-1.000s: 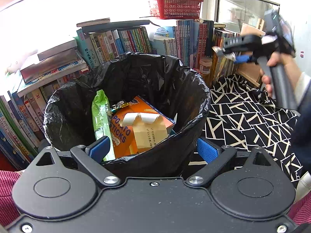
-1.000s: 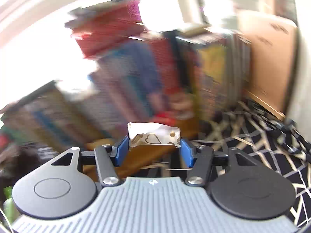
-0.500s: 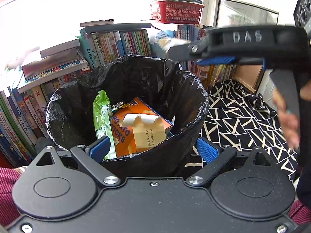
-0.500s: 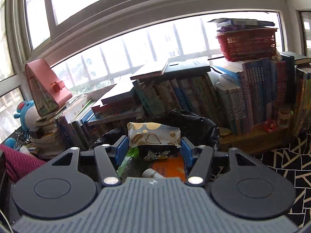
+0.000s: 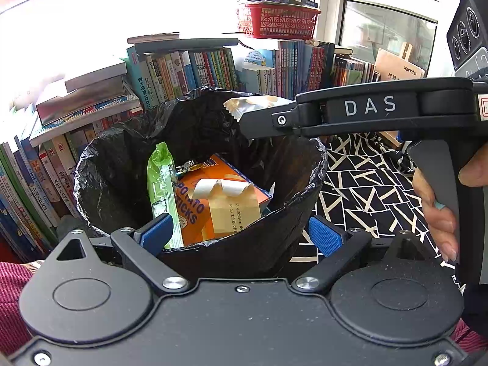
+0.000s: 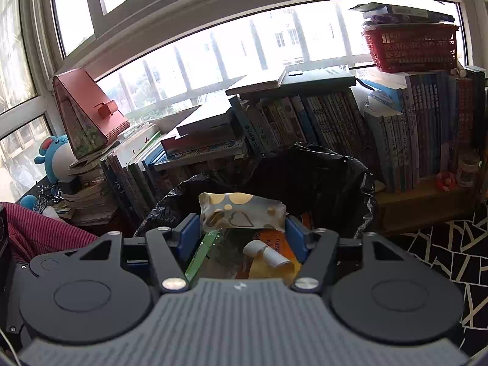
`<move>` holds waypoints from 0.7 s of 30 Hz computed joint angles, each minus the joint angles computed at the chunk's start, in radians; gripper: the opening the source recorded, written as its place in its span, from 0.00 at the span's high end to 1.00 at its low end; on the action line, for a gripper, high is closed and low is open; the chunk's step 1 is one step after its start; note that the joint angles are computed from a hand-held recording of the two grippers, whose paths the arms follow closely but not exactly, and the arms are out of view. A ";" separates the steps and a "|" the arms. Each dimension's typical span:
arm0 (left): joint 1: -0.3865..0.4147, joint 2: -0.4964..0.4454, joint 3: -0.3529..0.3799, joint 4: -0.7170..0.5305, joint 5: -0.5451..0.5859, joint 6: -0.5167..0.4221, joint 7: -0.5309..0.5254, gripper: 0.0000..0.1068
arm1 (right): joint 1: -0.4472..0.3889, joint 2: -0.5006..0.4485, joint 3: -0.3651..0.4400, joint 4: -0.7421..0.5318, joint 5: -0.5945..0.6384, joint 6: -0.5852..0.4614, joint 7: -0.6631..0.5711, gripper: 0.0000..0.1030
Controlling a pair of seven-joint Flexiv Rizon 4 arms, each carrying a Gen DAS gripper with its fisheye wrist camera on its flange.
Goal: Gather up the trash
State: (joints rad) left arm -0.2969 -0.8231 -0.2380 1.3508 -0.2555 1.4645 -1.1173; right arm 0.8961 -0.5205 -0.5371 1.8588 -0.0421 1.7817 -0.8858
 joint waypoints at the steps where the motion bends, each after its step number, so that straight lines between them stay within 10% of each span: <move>1: -0.001 0.000 0.001 0.000 0.001 0.000 -0.001 0.11 | -0.003 0.001 0.004 0.000 -0.001 0.000 -0.001 0.33; 21: -0.002 0.000 0.002 0.000 0.004 0.001 -0.004 0.10 | -0.034 0.009 0.042 0.005 -0.009 0.002 -0.002 0.20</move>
State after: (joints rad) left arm -0.2987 -0.8235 -0.2358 1.3505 -0.2510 1.4658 -1.1210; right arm 0.8625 -0.5118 -0.4956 1.8635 -0.0507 1.7833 -0.8881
